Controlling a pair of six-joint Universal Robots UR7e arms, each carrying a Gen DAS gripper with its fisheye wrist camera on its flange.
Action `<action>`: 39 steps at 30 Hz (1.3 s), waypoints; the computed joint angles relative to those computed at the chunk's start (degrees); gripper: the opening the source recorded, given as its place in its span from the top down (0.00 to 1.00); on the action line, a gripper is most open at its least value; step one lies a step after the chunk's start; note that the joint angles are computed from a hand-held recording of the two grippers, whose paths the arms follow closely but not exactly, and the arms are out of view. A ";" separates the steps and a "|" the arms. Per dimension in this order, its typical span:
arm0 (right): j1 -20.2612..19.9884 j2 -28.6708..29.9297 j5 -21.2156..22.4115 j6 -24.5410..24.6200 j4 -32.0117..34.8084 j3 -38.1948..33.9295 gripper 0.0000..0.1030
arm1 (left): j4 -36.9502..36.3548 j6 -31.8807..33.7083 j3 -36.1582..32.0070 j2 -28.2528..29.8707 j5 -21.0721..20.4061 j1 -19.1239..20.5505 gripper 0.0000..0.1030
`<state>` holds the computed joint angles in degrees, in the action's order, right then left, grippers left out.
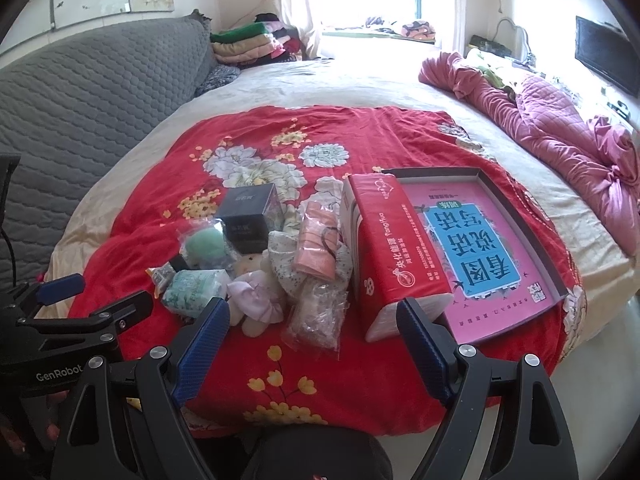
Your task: Organize soft objects
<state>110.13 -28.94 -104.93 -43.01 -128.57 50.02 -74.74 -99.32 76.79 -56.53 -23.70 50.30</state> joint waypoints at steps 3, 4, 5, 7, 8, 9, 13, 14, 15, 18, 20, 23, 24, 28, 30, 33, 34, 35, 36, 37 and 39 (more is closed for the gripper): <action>-0.06 0.29 -0.21 0.30 0.76 -0.55 0.17 | -0.16 0.10 0.05 -0.01 0.00 -0.03 0.02; -0.07 0.39 -0.43 0.34 0.89 -0.67 0.17 | 0.02 -0.02 -0.04 0.04 -0.09 -0.02 0.02; -0.09 0.37 -0.51 0.34 0.79 -0.54 0.17 | -0.18 0.14 0.02 -0.03 -0.10 -0.05 0.02; -0.09 0.44 -0.73 0.40 0.73 -0.53 0.17 | -0.33 0.33 0.04 -0.09 -0.09 -0.03 0.02; -0.09 0.46 -0.73 0.33 0.63 -0.49 0.17 | -0.61 0.54 0.15 -0.13 -0.05 -0.05 0.02; -0.10 0.44 -0.72 0.34 0.60 -0.46 0.17 | -0.56 0.50 0.13 -0.12 -0.07 -0.04 0.02; -0.10 0.51 -0.72 0.37 0.75 -0.55 0.17 | -1.19 0.85 0.39 -0.22 -0.02 -0.05 0.02; -0.11 0.49 -0.78 0.28 0.65 -0.47 0.17 | -1.61 1.22 0.52 -0.26 0.01 -0.03 0.02; -0.11 0.46 -0.77 0.25 0.56 -0.40 0.17 | -1.90 1.36 0.63 -0.30 -0.05 0.00 0.02; -0.11 0.53 -0.93 0.11 0.55 -0.43 0.17 | -2.16 1.37 0.71 -0.31 0.00 0.02 0.02; -0.14 0.62 -0.84 0.05 0.61 -0.50 0.17 | -3.88 2.38 1.40 -0.66 -0.09 0.11 0.02; -0.08 0.85 -1.09 -0.11 0.62 -0.67 0.17 | -6.05 3.36 2.59 -1.46 -0.16 0.28 0.02; -0.09 0.82 -0.97 -0.10 0.65 -0.63 0.17 | -7.00 3.87 3.11 -1.85 -0.19 0.33 0.02; -0.06 1.56 -1.10 0.05 1.27 -1.59 0.17 | -10.62 5.88 5.07 -3.29 -0.36 0.65 0.02; -0.03 2.02 -1.22 0.10 1.75 -2.22 0.17 | -14.05 8.20 6.64 -4.43 -0.46 0.98 0.02; 0.04 2.80 -1.42 0.16 2.29 -3.28 0.17 | -17.91 10.80 8.86 -6.57 -0.58 1.78 0.01; 0.08 3.08 -1.61 0.26 2.37 -3.63 0.17 | -19.74 12.28 9.56 -7.27 -0.84 2.17 0.01; 0.07 3.42 -1.58 0.36 2.61 -4.10 0.17 | -21.24 13.55 10.08 -7.93 -1.13 2.63 0.01; 0.03 3.81 -1.66 0.48 2.96 -4.70 0.17 | -22.70 15.08 10.36 -8.36 -1.52 3.12 0.01; 0.03 4.33 -1.87 0.56 3.27 -5.43 0.17 | -24.74 17.26 10.69 -8.67 -1.98 3.60 0.01; 0.04 5.49 -2.25 0.84 4.13 -7.15 0.17 | -29.26 22.58 10.67 -8.74 -3.40 4.89 0.01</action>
